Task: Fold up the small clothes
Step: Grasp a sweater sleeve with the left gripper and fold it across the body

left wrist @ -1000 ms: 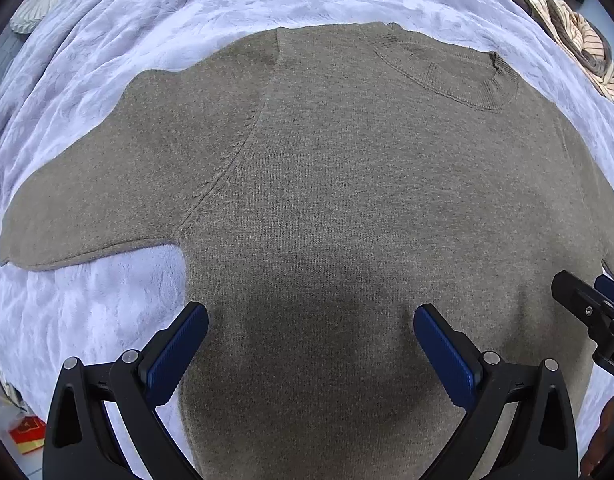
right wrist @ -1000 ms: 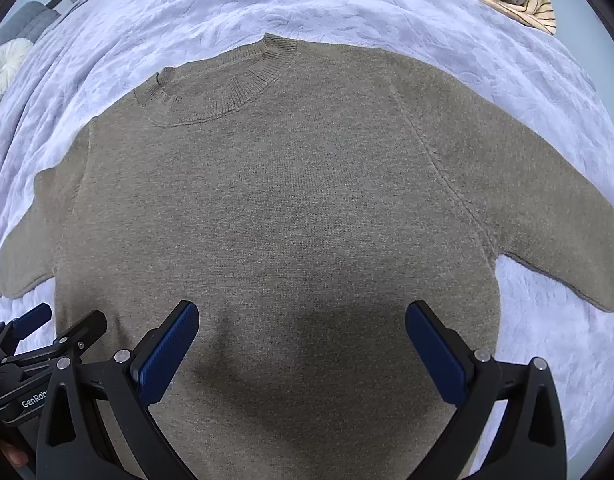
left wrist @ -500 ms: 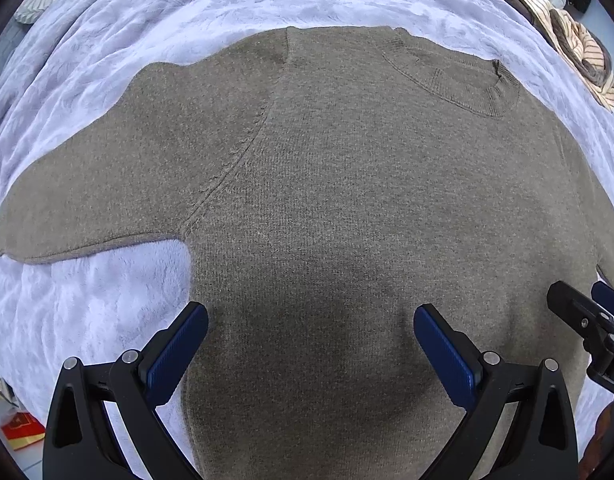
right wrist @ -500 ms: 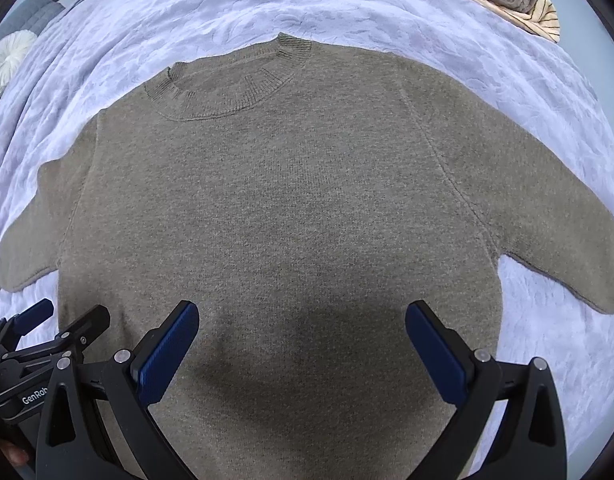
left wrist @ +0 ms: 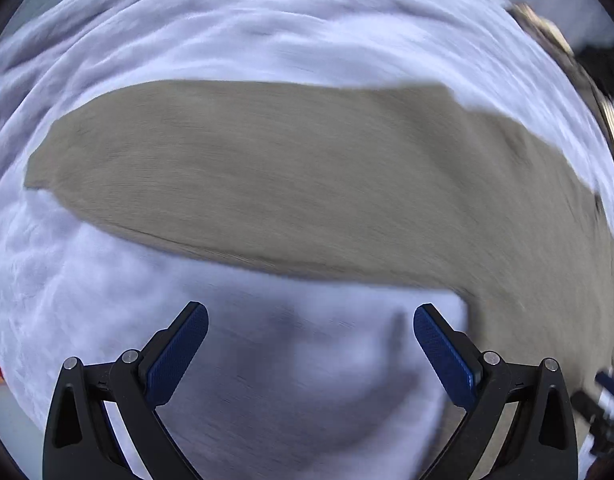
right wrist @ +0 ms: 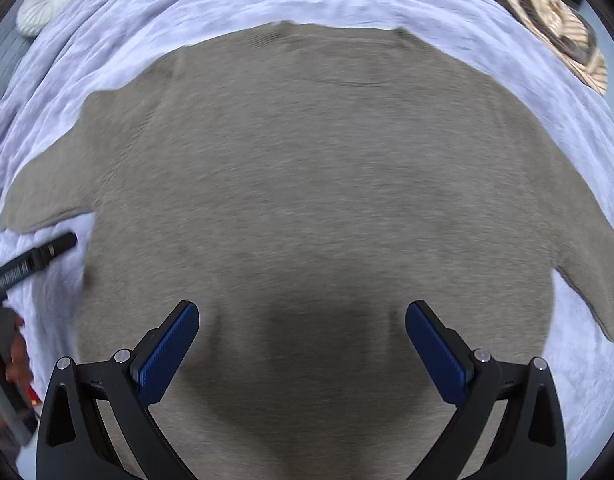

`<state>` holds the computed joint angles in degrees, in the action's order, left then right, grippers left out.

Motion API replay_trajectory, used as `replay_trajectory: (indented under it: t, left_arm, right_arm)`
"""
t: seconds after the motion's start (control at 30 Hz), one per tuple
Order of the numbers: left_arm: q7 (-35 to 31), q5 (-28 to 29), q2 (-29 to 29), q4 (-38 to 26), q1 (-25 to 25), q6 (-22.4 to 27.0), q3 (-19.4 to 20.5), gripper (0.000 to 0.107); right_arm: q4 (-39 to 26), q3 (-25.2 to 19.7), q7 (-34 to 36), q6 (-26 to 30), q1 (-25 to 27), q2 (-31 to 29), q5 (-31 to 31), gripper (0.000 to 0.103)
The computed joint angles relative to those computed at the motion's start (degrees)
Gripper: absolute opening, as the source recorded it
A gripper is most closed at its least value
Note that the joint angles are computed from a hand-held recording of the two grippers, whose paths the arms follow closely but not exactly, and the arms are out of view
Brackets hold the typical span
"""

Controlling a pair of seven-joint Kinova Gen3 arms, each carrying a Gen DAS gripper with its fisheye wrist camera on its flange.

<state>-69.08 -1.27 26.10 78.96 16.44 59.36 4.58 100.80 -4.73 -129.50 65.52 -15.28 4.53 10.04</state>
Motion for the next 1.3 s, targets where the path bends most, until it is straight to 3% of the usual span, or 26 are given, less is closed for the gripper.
replay_trajectory:
  t: [0.13, 0.3, 0.33, 0.37, 0.43, 0.5, 0.6, 0.73, 0.8, 1.0, 1.17, 1.3]
  left_arm:
    - [-4.33, 8.99, -1.85, 6.15, -8.29, -8.57, -3.32, 0.103]
    - [-8.48, 20.59, -2.23, 10.85, -19.09, -16.66, -0.86, 0.100]
    - [-8.94, 21.93, -2.38, 11.17, -18.91, -17.65, -2.02, 0.079]
    - [-9.04, 22.35, -2.33, 10.89, -17.67, -17.71, -4.00, 0.066]
    - [-11.31, 24.29, -2.15, 10.62, -17.14, -17.33, -5.86, 0.017]
    - [-15.97, 28.69, -4.51, 14.32, -19.71, -19.69, -3.47, 0.012]
    - [-22.96, 30.32, -7.96, 17.78, -25.19, -24.12, 4.50, 0.012]
    - [-32.28, 34.61, -9.23, 16.00, -30.00, -24.89, 14.56, 0.012]
    - [-36.94, 37.89, -9.41, 13.59, -28.35, -23.79, 16.49, 0.012]
    - [-45.18, 45.08, -6.68, 4.51, -13.30, -19.83, 13.66, 0.012]
    - [-38.06, 36.00, 1.04, -6.56, -0.02, -16.48, 14.94, 0.012]
    - [-30.03, 26.91, 6.73, -14.10, 10.59, -11.86, 11.61, 0.012]
  right_arm:
    - [-1.98, -1.31, 0.10, -0.08, -2.12, 2.35, -0.78, 0.103]
    - [-4.67, -1.81, 0.05, 0.89, -4.85, 5.00, -1.12, 0.103]
    - [-4.75, -1.85, -0.19, 0.83, -5.35, 5.30, -1.17, 0.103]
    - [-5.10, -1.84, -0.22, 1.01, -5.75, 5.73, -1.24, 0.103]
    - [-5.71, -1.69, -0.38, 0.98, -6.34, 6.52, -1.29, 0.103]
    - [-6.13, -1.53, -0.36, 0.71, -6.62, 6.84, -1.67, 0.103]
    - [-5.55, -1.35, -0.39, -0.60, -6.73, 6.42, -2.17, 0.103]
    - [-3.34, -0.81, 0.66, -2.76, -4.75, 3.60, -3.33, 0.103]
    - [-1.51, -0.45, -0.07, -4.43, -4.22, 1.79, -3.45, 0.103]
    - [4.13, 0.32, -1.39, -7.64, -0.20, -5.24, -2.61, 0.103]
    - [9.20, 1.84, -3.60, -8.74, 5.33, -11.15, -1.72, 0.103]
    - [12.90, 4.39, -3.10, -9.27, 10.25, -14.00, -3.96, 0.103]
